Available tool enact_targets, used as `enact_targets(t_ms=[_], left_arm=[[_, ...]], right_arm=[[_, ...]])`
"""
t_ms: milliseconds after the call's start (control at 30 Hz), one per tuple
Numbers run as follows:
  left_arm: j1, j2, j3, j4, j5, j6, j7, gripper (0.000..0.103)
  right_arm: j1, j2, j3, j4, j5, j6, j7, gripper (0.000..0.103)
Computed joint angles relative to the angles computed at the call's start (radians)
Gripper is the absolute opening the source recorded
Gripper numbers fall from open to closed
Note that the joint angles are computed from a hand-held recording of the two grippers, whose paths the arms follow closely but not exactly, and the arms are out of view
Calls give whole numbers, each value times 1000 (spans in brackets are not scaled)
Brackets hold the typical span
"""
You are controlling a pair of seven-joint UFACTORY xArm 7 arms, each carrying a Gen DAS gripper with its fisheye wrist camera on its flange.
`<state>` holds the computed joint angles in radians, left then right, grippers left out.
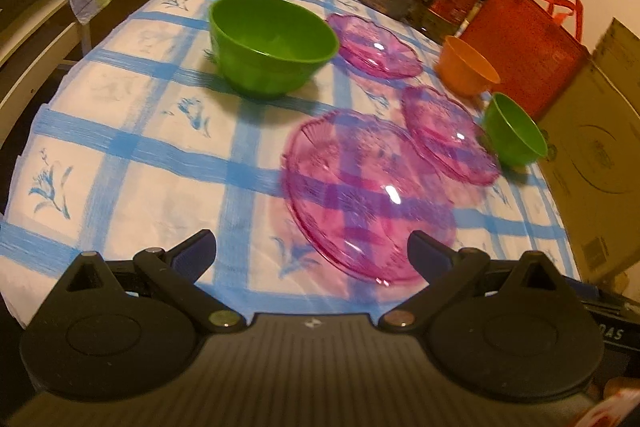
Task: Organize plates and bowls
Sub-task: 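Close the left tool on the front pink plate rim while the right tool grips it too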
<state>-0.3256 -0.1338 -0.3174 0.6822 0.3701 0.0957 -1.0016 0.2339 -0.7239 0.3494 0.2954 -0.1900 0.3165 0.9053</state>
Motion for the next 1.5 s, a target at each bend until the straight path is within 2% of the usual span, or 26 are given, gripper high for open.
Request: enact_targets(t_ms=[167, 300, 367, 533, 633, 833, 900, 1167, 1333, 1500], left_arm=[[2, 43, 24, 30, 3, 7, 16, 96], [-18, 80, 56, 49, -22, -1, 50, 93], [-26, 94, 69, 58, -22, -2, 72, 90], [-45, 134, 97, 88, 0, -13, 100, 86], [-60, 158, 121, 111, 52, -22, 80, 85], [-89, 207, 149, 147, 12, -33, 149, 68], [-107, 220, 168, 158, 25, -30, 147, 68], [-156, 254, 227, 186, 90, -28, 124, 53], [-146, 270, 209, 194, 26, -27, 189, 37], [-160, 277, 220, 200, 9, -31, 212, 31]], right_arm=[[-4, 72, -29, 23, 25, -49, 0, 102], [-45, 122, -3, 44, 4, -100, 8, 101], [-58, 149, 1, 57, -1, -116, 10, 94], [-78, 231, -3, 90, -11, -151, 6, 84], [-103, 269, 11, 105, -29, -173, 12, 77], [-147, 332, 34, 134, -67, -208, 31, 64], [-154, 351, 35, 140, -77, -219, 32, 61], [-158, 435, 25, 178, -104, -245, 31, 47], [-157, 455, 18, 186, -118, -248, 44, 38], [-136, 466, -5, 190, -114, -242, 34, 32]])
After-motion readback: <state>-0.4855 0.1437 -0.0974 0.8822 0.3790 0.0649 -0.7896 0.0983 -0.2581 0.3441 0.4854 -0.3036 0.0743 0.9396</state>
